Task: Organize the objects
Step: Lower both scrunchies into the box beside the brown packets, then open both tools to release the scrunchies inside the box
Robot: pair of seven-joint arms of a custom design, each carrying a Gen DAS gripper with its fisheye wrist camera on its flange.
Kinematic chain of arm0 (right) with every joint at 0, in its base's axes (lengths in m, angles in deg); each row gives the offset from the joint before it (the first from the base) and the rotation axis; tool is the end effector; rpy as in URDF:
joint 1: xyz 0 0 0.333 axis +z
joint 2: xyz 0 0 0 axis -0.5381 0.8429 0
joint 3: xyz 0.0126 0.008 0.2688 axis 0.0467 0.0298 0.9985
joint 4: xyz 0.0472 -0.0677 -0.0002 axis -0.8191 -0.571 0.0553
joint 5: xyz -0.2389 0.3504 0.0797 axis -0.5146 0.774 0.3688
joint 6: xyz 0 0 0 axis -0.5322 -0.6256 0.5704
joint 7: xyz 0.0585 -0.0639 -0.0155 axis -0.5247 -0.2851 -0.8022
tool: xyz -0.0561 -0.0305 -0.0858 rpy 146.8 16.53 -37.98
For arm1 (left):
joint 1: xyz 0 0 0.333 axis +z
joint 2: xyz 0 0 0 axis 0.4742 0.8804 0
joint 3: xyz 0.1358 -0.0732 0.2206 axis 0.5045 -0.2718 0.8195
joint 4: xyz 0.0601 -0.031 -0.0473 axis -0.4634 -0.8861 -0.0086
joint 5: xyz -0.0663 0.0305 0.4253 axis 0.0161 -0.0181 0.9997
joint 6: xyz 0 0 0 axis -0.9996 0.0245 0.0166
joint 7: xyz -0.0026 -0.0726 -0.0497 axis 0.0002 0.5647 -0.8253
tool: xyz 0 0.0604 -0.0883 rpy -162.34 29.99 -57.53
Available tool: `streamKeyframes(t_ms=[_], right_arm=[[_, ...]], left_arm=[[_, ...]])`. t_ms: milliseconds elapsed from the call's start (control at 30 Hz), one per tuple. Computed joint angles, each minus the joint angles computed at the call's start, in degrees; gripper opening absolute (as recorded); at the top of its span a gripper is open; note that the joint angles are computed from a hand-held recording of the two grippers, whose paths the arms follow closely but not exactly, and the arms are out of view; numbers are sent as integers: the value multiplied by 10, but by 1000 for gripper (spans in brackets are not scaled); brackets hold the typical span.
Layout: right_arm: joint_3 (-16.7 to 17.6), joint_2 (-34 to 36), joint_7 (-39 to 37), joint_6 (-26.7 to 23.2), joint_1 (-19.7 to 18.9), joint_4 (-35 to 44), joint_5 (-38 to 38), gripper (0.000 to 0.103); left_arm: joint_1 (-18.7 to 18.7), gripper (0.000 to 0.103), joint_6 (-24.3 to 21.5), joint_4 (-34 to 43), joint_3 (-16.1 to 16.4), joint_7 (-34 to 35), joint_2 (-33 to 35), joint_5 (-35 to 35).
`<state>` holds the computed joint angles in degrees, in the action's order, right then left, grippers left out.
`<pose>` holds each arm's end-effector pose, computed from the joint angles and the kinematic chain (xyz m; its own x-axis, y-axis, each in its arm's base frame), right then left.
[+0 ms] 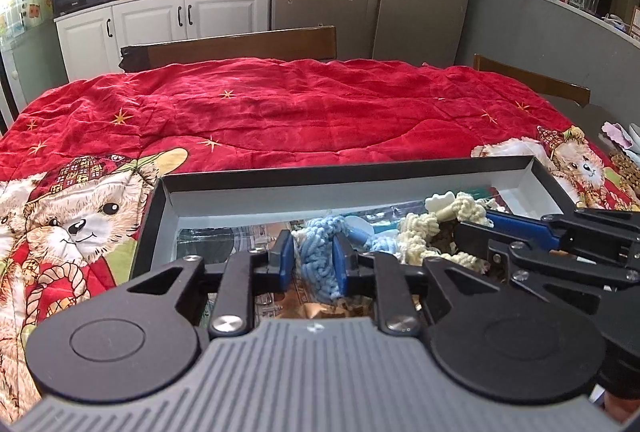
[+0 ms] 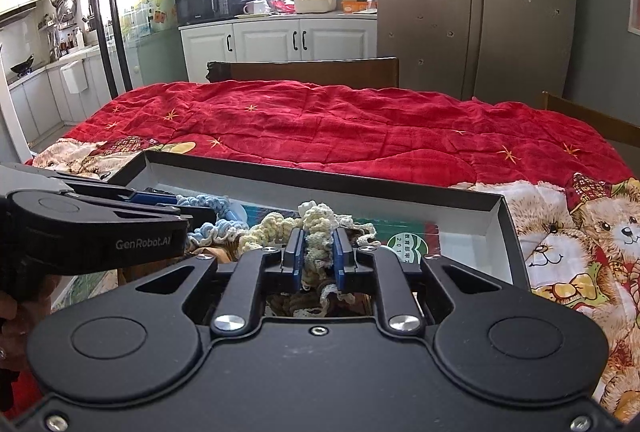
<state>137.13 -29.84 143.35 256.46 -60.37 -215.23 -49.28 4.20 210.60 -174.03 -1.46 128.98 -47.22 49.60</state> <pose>0.4716 0.2094 0.4026 0.0382 -0.9986 -0.0378 -0.5809 0.0086 -0.8139 0.5032 -0.2093 0.4116 -0.3767 -0.9240 0.0663 -0.6251 0.2007 -0.7543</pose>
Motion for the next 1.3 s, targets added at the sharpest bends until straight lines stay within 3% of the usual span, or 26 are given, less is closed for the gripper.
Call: streamKeyframes(t_ms=[233, 400, 533, 700, 933, 1133, 1200, 1300], right_arm=[[-2, -4, 6, 2, 2, -4, 4, 18], [-4, -5, 4, 3, 4, -4, 6, 22], [3, -12, 4, 6, -2, -6, 9, 25], [25, -39, 8, 17, -18, -15, 23, 36], [42, -55, -6, 21, -29, -19, 51, 37], [33, -68, -18, 28, -14, -30, 73, 37], [26, -72, -25, 31, -4, -34, 80, 37], [4, -76, -38, 32, 21, -41, 93, 37]], left_arm=[[-3, 43, 2, -1, 2, 1, -2, -4], [-5, 56, 11, -5, 4, 2, -4, -5], [1, 56, 20, -9, -1, -13, -5, 17], [-22, 56, 29, -12, 22, -15, -7, 20], [-22, 59, 35, -17, 25, -30, -11, 33], [-33, 66, 53, -32, 40, -51, -28, 56], [-17, 70, 64, -41, 26, -72, -38, 76], [36, 75, 80, -58, -23, -107, -58, 114]])
